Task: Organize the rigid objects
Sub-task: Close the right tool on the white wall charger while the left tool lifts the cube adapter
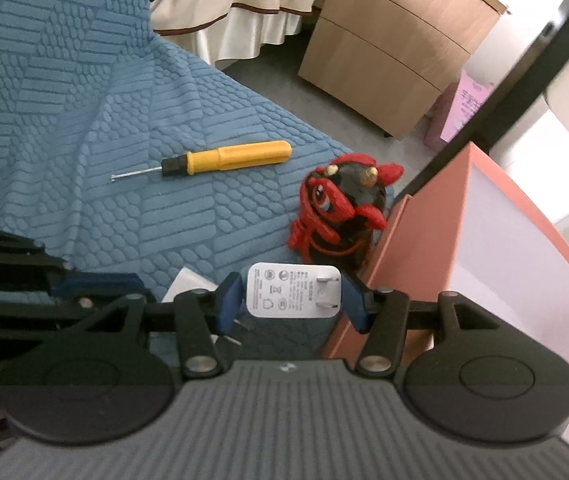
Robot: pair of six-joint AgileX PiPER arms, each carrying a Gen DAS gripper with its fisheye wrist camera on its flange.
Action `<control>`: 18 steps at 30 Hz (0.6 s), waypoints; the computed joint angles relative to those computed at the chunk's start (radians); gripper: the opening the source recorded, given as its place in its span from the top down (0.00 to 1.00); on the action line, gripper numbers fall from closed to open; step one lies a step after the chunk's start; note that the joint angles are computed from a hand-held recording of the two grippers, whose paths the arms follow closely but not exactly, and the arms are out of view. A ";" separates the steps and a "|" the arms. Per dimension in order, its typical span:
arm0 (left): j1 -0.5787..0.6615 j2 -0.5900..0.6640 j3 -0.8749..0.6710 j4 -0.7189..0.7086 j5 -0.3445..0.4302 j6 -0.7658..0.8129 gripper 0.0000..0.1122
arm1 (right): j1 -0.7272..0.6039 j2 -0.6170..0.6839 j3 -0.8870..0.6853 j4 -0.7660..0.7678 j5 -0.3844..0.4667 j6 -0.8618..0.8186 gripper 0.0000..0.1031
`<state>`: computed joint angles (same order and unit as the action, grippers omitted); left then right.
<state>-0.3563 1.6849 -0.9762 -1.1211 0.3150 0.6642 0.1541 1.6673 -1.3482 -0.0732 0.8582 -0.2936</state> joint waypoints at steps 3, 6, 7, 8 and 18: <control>0.011 -0.005 0.017 -0.159 0.026 0.163 0.83 | -0.009 -0.014 0.009 0.025 -0.004 -0.003 0.46; -0.024 -0.013 0.021 -0.142 -0.016 0.171 0.50 | -0.015 -0.025 0.018 0.038 -0.007 -0.003 0.46; -0.044 -0.016 0.028 -0.163 -0.047 0.204 0.49 | -0.017 -0.029 0.022 0.042 -0.010 -0.007 0.46; -0.057 -0.013 0.027 -0.168 -0.064 0.221 0.49 | -0.020 -0.031 0.026 0.048 -0.013 -0.015 0.46; -0.155 0.070 -0.010 -0.187 -0.166 0.256 0.47 | -0.036 -0.047 0.034 0.069 -0.021 -0.025 0.46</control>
